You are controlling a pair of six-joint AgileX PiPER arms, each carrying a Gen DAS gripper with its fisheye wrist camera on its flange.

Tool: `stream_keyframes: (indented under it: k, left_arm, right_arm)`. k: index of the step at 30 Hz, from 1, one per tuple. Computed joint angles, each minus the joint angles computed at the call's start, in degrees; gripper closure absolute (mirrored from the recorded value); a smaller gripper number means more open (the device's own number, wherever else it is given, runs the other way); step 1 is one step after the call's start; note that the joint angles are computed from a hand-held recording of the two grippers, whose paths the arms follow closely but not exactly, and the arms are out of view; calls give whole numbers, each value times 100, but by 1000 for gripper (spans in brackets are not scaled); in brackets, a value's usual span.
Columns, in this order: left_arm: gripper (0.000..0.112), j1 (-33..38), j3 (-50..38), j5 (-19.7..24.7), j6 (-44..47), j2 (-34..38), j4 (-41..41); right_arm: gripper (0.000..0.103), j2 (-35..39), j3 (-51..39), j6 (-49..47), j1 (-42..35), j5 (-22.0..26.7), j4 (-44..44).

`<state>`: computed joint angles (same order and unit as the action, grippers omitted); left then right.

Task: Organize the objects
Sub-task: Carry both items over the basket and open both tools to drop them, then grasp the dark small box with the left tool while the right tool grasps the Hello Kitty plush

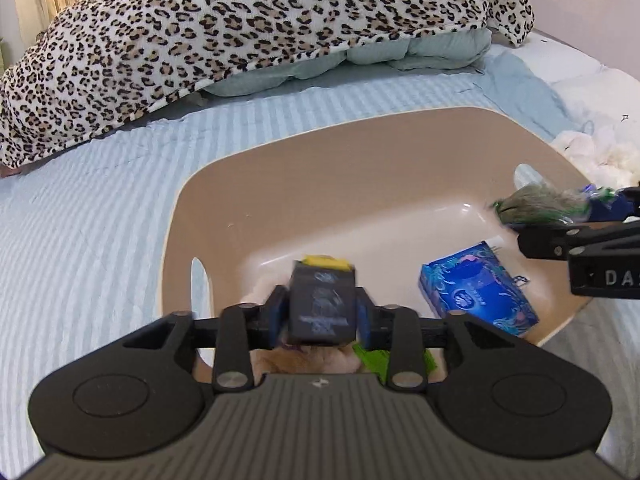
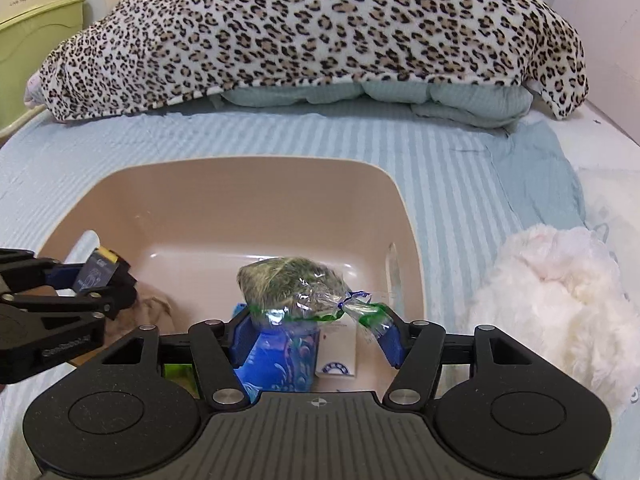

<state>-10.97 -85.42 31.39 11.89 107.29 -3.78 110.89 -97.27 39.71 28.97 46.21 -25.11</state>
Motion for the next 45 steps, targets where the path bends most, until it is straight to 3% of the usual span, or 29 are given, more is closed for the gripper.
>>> stream_keyframes:
  k: [2,8,10,17,25,35,45]
  left_arm:
    - [40,13,-13,62,-199,-106,80]
    - [35,110,264,189,-363,-727,143]
    - [28,168,440,219,-285,-988,75]
    - [19,418,1114,332,123,-1810,-352]
    - [19,554,1832,455,360,-2148,-462]
    - [19,407,2347,352,358,-1770,-319]
    - [19,363,2017,151,378,-829,-600]
  right_arm:
    - [30,-113,102,44,14,-36,-14]
    - [2,-663,483,546,196,-101,-363]
    - [0,-912,680,736,284,-117,-507]
    - [0,-1614,1212,762,495,86,-388]
    - [0,-1948,1816,768,754,264,-237]
    - [0,-1702,2358,469,617,43,466]
    - [0,-905,2121,-140,325,-136,1075]
